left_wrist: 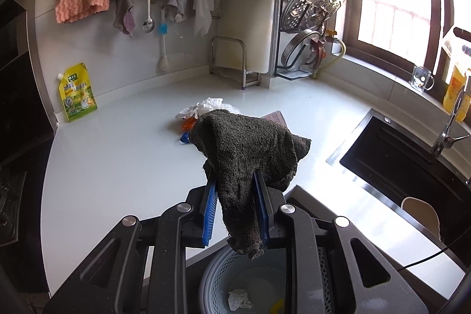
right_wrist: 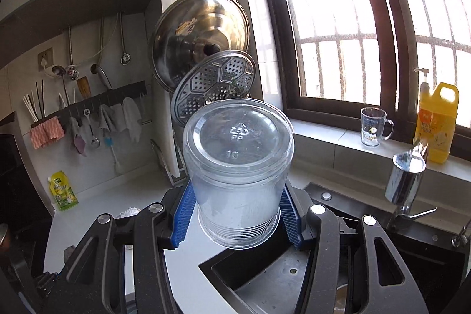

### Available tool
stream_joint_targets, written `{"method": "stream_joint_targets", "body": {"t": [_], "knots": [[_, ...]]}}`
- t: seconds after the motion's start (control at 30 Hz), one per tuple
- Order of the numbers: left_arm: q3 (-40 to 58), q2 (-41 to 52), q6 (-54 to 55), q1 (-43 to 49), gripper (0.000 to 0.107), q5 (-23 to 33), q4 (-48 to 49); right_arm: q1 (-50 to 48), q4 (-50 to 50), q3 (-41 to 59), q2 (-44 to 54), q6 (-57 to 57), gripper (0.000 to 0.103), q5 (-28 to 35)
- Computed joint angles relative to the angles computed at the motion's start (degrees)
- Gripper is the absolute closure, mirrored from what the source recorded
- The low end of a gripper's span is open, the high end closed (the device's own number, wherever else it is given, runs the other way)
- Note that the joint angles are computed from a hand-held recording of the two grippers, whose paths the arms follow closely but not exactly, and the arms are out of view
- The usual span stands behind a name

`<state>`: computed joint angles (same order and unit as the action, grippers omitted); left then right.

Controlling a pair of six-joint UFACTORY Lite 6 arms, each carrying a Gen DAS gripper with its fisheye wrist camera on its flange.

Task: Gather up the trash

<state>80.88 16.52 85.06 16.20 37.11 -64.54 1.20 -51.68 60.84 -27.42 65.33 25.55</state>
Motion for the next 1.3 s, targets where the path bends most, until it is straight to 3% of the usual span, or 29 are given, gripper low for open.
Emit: {"method": "stream_joint_targets", "body": {"t": [0.17, 0.33, 0.47, 0.77, 1.03, 1.3], "knots": [[-1.69, -2.13, -0.04, -0.06, 0.083, 0.21, 0.27, 2.98, 7.53, 11.07, 4.33, -9.63, 0.052, 3.21], [-4.79, -5.21, 1.47, 1.76, 0.083, 1.97, -0.18, 9.53, -0.47, 6.11, 3.14, -1.72, 0.052, 1.98], [-9.51, -8.46, 4.18, 3.88, 0.083, 3.75, -0.66, 17.56, -11.08, -5.87, 0.08, 12.66, 0.052, 0.91], [-20.04, -12.16, 9.37, 7.06, 0.083, 4.57, -1.70, 41.18, -34.89, -25.72, 3.75, 54.15, 0.052, 7.39], [-28.30, -11.12, 21.69, 6.92, 0.083, -0.88, -9.22, 44.03, -51.28, -33.35, 17.35, 85.85, 0.052, 7.68], [-28.63, -5.72, 24.05, 6.09, 0.083, -3.44, -9.70, 43.57, -58.99, -32.62, 27.09, 96.77, 0.052, 6.49]]}}
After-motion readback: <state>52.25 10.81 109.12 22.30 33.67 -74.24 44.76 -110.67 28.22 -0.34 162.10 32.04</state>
